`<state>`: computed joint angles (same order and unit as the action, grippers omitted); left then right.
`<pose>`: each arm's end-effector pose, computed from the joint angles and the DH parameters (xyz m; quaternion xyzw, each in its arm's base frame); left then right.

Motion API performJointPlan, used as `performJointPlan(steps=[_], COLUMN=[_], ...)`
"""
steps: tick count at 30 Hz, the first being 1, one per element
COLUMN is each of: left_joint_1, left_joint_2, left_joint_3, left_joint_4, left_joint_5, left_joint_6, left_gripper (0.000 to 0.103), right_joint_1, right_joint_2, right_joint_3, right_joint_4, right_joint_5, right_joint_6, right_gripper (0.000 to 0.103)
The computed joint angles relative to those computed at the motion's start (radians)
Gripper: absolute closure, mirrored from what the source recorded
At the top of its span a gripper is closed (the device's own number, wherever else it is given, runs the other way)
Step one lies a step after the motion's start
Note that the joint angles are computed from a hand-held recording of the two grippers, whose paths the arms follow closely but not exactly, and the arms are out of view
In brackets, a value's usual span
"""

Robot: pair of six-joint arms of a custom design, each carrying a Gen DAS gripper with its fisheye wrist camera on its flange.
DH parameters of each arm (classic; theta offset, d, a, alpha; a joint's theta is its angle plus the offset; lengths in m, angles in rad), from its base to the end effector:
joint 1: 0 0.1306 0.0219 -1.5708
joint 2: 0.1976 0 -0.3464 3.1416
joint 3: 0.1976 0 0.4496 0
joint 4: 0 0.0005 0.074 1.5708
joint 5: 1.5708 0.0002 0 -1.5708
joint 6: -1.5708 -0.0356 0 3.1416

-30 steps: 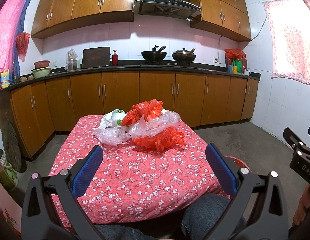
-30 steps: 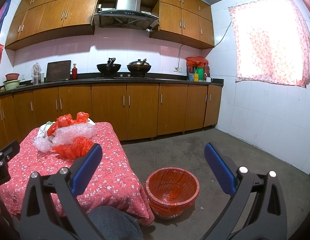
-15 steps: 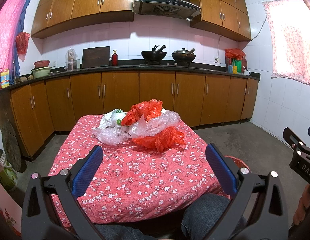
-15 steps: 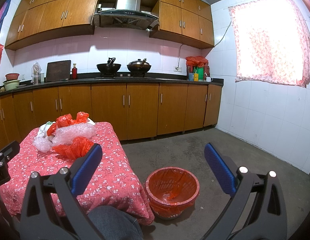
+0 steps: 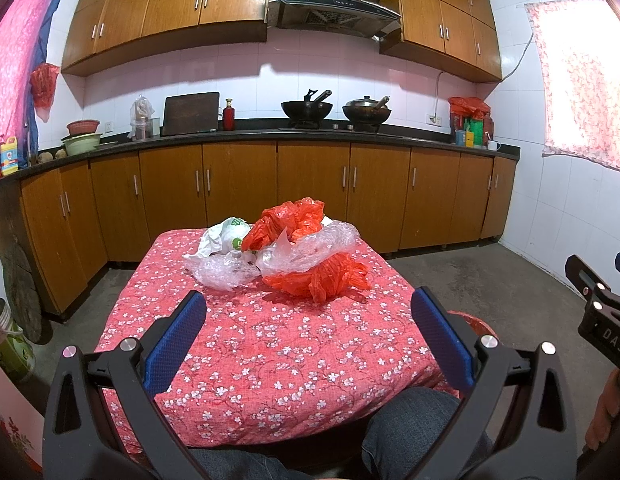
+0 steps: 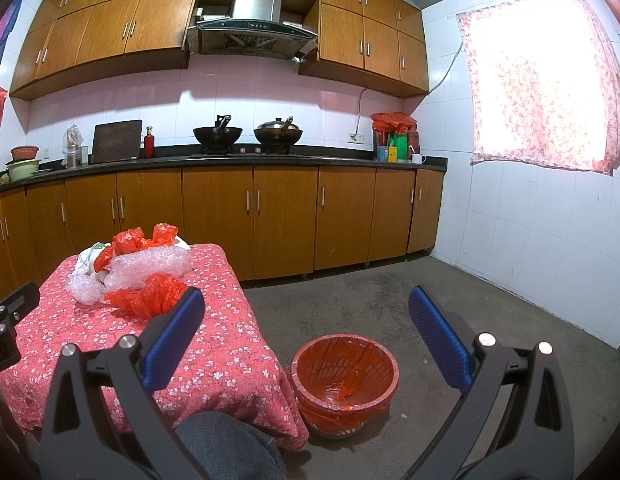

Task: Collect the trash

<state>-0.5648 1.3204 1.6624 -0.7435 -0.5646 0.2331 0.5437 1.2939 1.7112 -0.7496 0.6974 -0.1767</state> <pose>0.4516 -0.2642 0.5864 -0.0194 0.8153 0.0081 0.5787 0.4410 0.2393 0.6249 0.0553 0.7886 -0.0681 0.6086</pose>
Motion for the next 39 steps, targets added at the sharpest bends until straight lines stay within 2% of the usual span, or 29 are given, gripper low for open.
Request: performJointPlan(steps=[25,29,35,39], left_joint_1=[0.001,0.024,0.111,0.169], left_joint_2=[-0.005,0.023,0.059,0.081], left_joint_3=[-0.013,0.012,0.05,0.068], left_joint_4=[-0.005,-0.029,-0.113,-0.137], left_joint_5=[-0.02,-0.024,0.023,0.03], left_joint_6=[0.008,0.018,0.111,0.132], left_gripper=[0.002,0.002,0.002,0.01], right_joint_1=[-0.002,-0.014,-0.023,-0.025], right_joint_2=[0.011,0.045,0.142,0.25], right_joint_3=[0.012,0.045,0.147,0.272], right_joint_4=[-0.013,-0.016,-0.017,-0.046], right_joint_5=[-0.005,-0.052,-0.166,-0.241], right_joint_6=[-0.003,0.002,0.004,0.002], right_gripper=[0.004,0.004,0.004,0.004])
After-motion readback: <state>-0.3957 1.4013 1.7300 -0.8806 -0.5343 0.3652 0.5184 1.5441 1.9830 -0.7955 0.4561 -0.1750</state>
